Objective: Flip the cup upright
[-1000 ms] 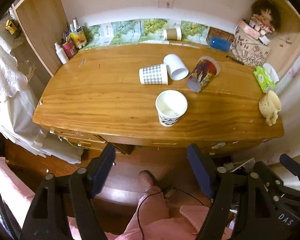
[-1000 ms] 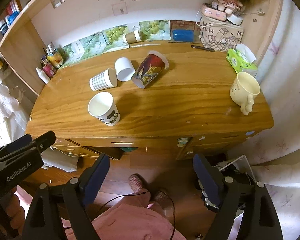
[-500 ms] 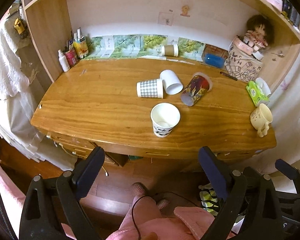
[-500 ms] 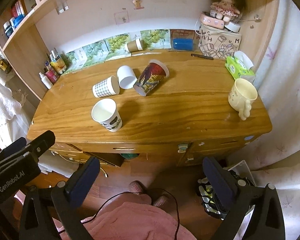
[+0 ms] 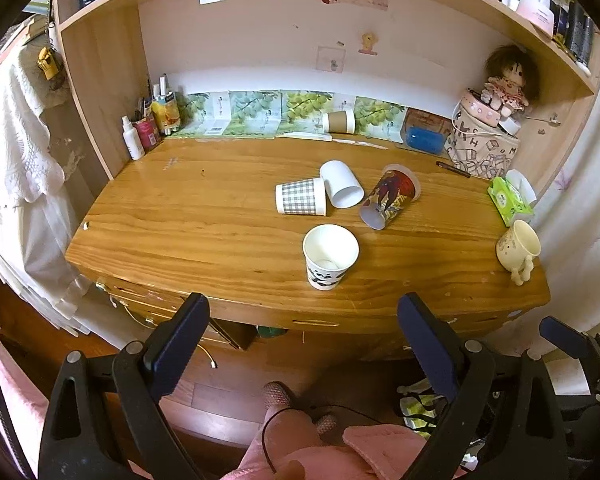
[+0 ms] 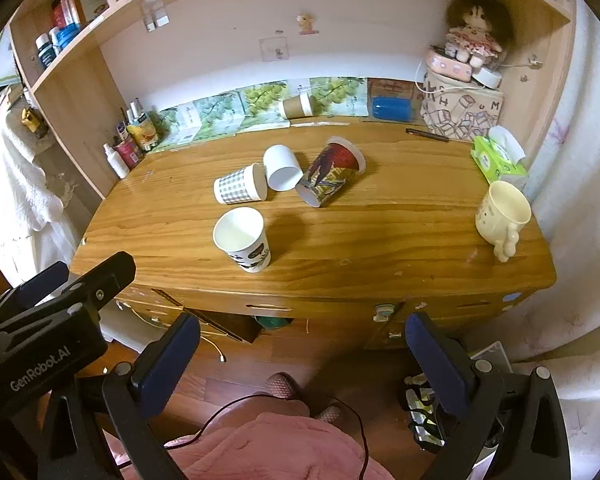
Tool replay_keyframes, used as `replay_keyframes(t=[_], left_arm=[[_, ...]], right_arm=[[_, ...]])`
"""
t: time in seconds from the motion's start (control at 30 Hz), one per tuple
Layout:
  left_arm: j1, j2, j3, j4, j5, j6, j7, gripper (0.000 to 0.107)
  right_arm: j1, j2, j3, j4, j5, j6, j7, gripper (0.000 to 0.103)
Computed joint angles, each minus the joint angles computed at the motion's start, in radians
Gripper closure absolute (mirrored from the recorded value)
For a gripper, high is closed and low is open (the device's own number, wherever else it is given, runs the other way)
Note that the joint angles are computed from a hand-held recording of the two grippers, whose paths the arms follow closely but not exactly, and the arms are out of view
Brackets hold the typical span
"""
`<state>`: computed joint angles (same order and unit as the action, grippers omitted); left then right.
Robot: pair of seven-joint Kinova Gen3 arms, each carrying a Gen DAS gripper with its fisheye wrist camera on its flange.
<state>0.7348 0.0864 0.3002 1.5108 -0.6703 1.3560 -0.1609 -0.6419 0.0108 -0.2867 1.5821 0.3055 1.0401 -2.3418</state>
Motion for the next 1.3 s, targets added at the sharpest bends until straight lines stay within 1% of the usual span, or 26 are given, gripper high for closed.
replay_keyframes(t=[0.1,0.3,0.6,0.77,0.93,1.3], left_arm=[[0.014,0.017,0.003,-0.015,-0.020,0.031,0.006,0.011],[0.041,0.035,-0.004,-0.027,-0.044,0.054,0.006,0.011],[0.058,0.051,-0.020,-0.041,-0.047,0.057,-0.004,0.011],[0.064,0.060,-0.025,-0.050,-0.051,0.067,-0.011,0.011],[0.072,0.070,-0.032,-0.064,-0.062,0.084,-0.015,0.011],[0.095,0.089,-0.040,-0.091,-0.074,0.102,-0.019,0.011]], right_arm=[[-0.001,0.004,0.000,-0.002,-0.004,0.001,0.007,0.000],[0.002,0.006,0.005,-0.001,-0.015,0.005,0.016,0.000],[0.006,0.013,0.011,-0.002,-0.020,0.012,0.025,0.000],[0.011,0.016,0.016,-0.002,-0.031,0.008,0.045,0.000],[0.012,0.014,0.018,0.002,-0.028,0.000,0.039,0.000],[0.042,0.008,0.030,0.011,-0.068,-0.007,0.071,0.000]])
